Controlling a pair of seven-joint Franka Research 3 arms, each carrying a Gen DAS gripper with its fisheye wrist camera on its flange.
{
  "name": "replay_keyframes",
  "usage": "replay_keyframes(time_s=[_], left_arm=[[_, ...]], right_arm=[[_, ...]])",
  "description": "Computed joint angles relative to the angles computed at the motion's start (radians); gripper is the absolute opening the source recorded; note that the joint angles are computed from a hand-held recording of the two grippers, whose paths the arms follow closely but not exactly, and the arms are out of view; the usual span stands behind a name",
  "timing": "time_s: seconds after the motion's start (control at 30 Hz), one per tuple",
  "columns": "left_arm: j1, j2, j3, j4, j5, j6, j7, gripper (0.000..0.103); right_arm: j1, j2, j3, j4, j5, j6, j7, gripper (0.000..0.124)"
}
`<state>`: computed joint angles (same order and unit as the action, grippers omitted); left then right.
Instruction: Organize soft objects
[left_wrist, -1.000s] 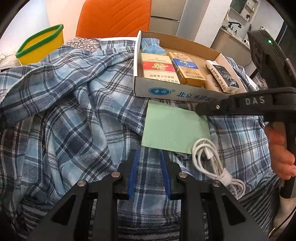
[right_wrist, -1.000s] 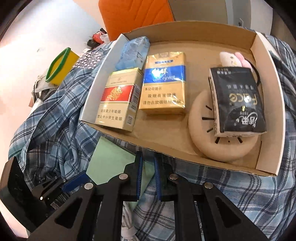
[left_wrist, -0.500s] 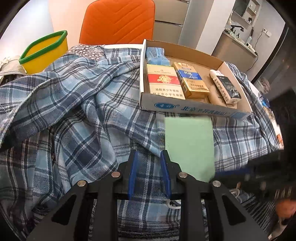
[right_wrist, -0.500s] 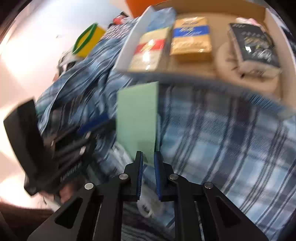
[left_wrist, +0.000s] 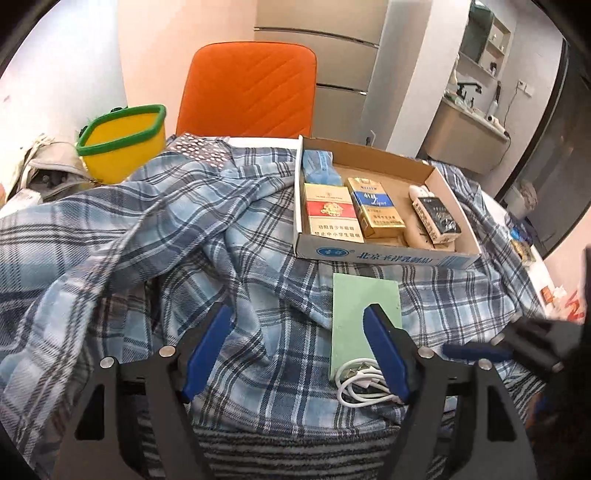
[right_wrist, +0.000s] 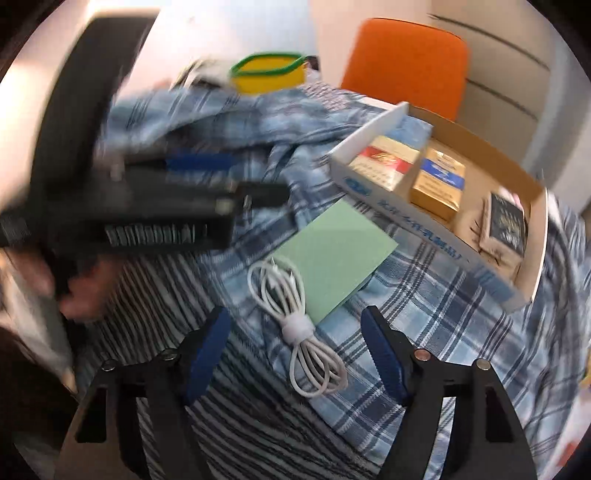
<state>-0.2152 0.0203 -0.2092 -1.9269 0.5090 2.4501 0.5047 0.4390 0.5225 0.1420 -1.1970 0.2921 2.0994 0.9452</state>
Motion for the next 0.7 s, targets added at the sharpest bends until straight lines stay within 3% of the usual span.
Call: replay_keyframes(time_s=[0.1, 0.27, 0.33, 0.37, 0.5, 0.6, 0.7], left_arm=[[0.001, -0.020, -0.001, -0.015, 0.009, -0.004, -0.015, 0.074], [0.002, -0.032, -0.005, -0.029, 0.016, -0.018, -0.016, 0.074], [0.001, -0.029, -0.007, -0.028, 0.012, -0.019, -0.010, 0.074], [0.001, -0.027, -0.008, -0.027, 0.007, -0.016, -0.004, 0.074], [-0.005, -0.008, -0.011, -0.008, -0.006, 0.000, 0.029, 0.074], [-0.013, 0.021, -0.012, 0.022, -0.009, -0.001, 0.058, 0.074], [-0.021, 0.059, -0.013, 0.062, -0.037, 0.002, 0.119, 0.074]], right_arm=[[0.023, 0.031, -0.012, 0.027, -0.047, -0.033, 0.013, 0.045], [0.050, 0.070, -0.029, 0.049, -0.096, -0.007, 0.060, 0.041], [0.038, 0.073, -0.020, 0.052, -0.081, -0.007, 0.059, 0.021], [0.035, 0.056, -0.017, 0.030, -0.074, 0.005, 0.060, 0.021], [-0.004, -0.031, 0.002, -0.085, 0.002, 0.100, 0.041, 0.021], [-0.016, -0.091, -0.012, -0.153, 0.030, 0.185, 0.101, 0.021], [0.004, -0.160, -0.057, -0.259, -0.024, 0.367, 0.235, 0.021]])
